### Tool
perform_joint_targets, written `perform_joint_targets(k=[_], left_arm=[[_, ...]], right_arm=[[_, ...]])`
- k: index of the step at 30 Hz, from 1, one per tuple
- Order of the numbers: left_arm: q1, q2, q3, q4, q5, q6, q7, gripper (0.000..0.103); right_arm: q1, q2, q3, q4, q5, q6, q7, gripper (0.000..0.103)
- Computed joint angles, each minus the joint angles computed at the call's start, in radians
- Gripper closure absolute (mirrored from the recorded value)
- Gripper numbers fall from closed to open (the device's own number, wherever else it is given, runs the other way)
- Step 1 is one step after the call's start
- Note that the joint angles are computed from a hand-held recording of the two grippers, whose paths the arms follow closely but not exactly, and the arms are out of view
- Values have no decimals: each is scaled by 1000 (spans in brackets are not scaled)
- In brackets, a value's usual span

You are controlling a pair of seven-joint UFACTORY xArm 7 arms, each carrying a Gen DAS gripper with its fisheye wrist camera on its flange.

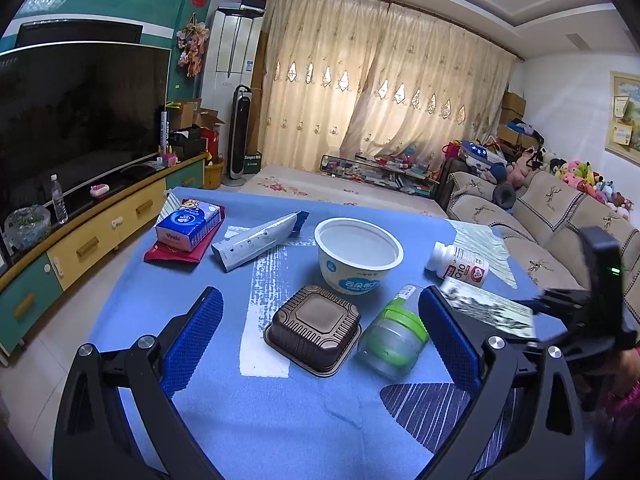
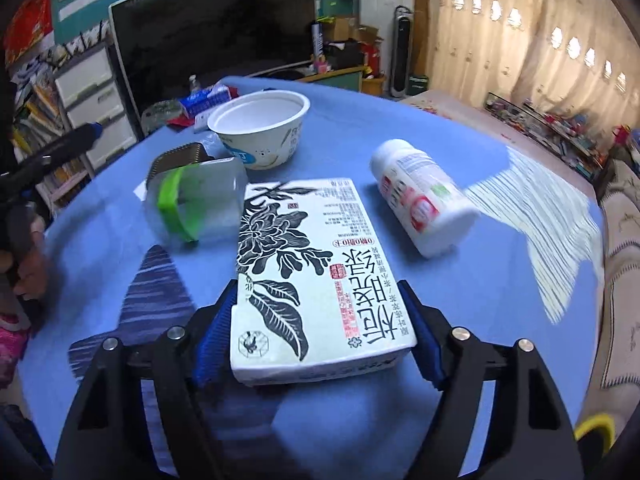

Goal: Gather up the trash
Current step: 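Carry the paper box over the bin and open the right gripper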

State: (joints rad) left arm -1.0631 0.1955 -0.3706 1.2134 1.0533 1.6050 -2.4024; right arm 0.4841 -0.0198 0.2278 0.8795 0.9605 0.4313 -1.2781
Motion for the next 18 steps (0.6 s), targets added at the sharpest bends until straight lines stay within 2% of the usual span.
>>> perform_joint_targets(k=[4,11,16,18], left_arm=[[-3,7,0,8,5,3,10,6],[-12,24,8,26,17,5,33,6],[-17,33,14,34,25,-1,44,6],[-21,41,16,43,29,4,52,6]], right_arm=[[-8,-119,-41,-100,90,27,-24,33],[-19,-356,-166,-276,210,82,-50,34],[-60,-481,-234,-353,194,23,-7,34],[-70,-505,-251,-374,184,-38,12,34]])
